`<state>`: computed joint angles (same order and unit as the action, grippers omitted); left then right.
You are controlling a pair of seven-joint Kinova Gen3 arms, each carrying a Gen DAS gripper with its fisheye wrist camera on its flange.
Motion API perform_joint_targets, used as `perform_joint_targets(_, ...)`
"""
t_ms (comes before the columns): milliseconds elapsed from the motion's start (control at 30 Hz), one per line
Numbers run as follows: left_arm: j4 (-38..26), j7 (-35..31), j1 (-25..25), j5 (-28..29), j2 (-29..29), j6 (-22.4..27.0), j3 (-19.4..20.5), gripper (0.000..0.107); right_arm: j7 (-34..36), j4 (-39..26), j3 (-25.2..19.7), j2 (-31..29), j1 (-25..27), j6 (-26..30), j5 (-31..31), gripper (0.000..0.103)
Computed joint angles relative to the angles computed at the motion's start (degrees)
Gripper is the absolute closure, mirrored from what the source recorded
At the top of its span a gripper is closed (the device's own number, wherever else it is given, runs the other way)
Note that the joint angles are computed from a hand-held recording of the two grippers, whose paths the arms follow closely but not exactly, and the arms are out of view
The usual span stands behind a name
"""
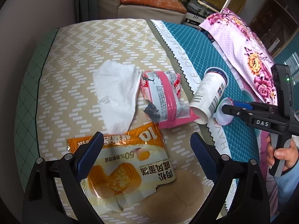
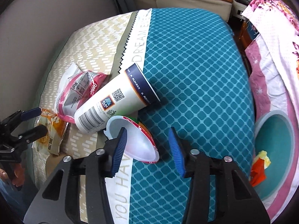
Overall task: Collect trash
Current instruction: 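Grasp the white plastic lid with the right gripper while the left grasps the white paper cup, then carry the white paper cup and plastic lid over the teal bin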
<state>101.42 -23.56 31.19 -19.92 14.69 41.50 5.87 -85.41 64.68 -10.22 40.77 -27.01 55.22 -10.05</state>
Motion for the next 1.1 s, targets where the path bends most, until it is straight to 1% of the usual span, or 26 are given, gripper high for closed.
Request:
perform_joint_targets(33,-0.5,-0.5,-0.1,0.1,0.2,0.3,0.1,0.014,0.5,-0.3,-0.7,0.4,0.7,0.7,-0.9,0.087)
perform_joint_targets(67,-1.1,-1.0,-0.2,0.1,0.4,0.6,0.2,0.014,0.7,-0.3,-1.0,0.5,1.1,1.0,-1.5,0.093)
perform_joint_targets(133,-2.6,-2.7,-0.6,0.8,1.3,1.0,0.5,0.014,0.9,1.3,-1.0,-0.4,1.7,-0.1,-2.3,0.099)
perform_joint_targets(267,-7.2,-6.9,-0.1,0.8,3.6,2.7,0.8,0.014,1.4,5.3,-1.5,-2.7,4.1,-3.1,-4.4,0.099)
perform_joint_targets(433,-16.2,-16.1,0.5,1.3,8.7,6.7,1.0,0.014,1.3,9.7,-1.6,-5.7,6.7,-6.0,-6.4,0.099)
perform_joint_targets(600,-24.9,-24.3,-0.3,4.7,15.3,10.5,0.2,0.014,0.6,11.4,-1.3,-6.8,8.0,-7.3,-7.4,0.099)
perform_joint_targets(733,-29.3,-27.9,0.5,6.0,19.1,13.0,-1.0,0.015,1.1,12.3,-1.6,-7.2,9.4,-8.1,-8.2,0.099)
perform_joint_targets(833,-31.4,-29.9,0.3,7.6,21.4,13.9,-1.3,0.028,1.3,12.9,-1.7,-7.3,10.0,-8.8,-8.6,0.099)
perform_joint_targets(867,-31.5,-30.3,0.3,8.1,21.7,14.0,-1.4,0.038,1.5,12.9,-1.8,-7.3,10.4,-8.8,-8.8,0.099)
perform_joint_targets(900,-32.3,-30.7,0.4,8.4,22.6,14.6,-1.6,0.045,1.5,12.8,-1.8,-7.1,10.5,-8.7,-9.0,0.099)
perform_joint_targets(933,-32.4,-30.6,0.8,8.4,22.8,14.8,-2.1,0.048,1.5,12.9,-1.8,-7.1,10.7,-9.0,-9.2,0.099)
perform_joint_targets(967,-32.5,-30.3,1.3,8.3,23.1,15.1,-2.6,0.057,1.7,13.3,-2.0,-7.3,11.1,-9.2,-9.5,0.099)
perform_joint_targets(1100,-32.2,-26.5,3.8,6.7,22.8,14.7,-4.5,0.058,2.1,14.2,-2.2,-7.4,12.1,-10.2,-10.6,0.099)
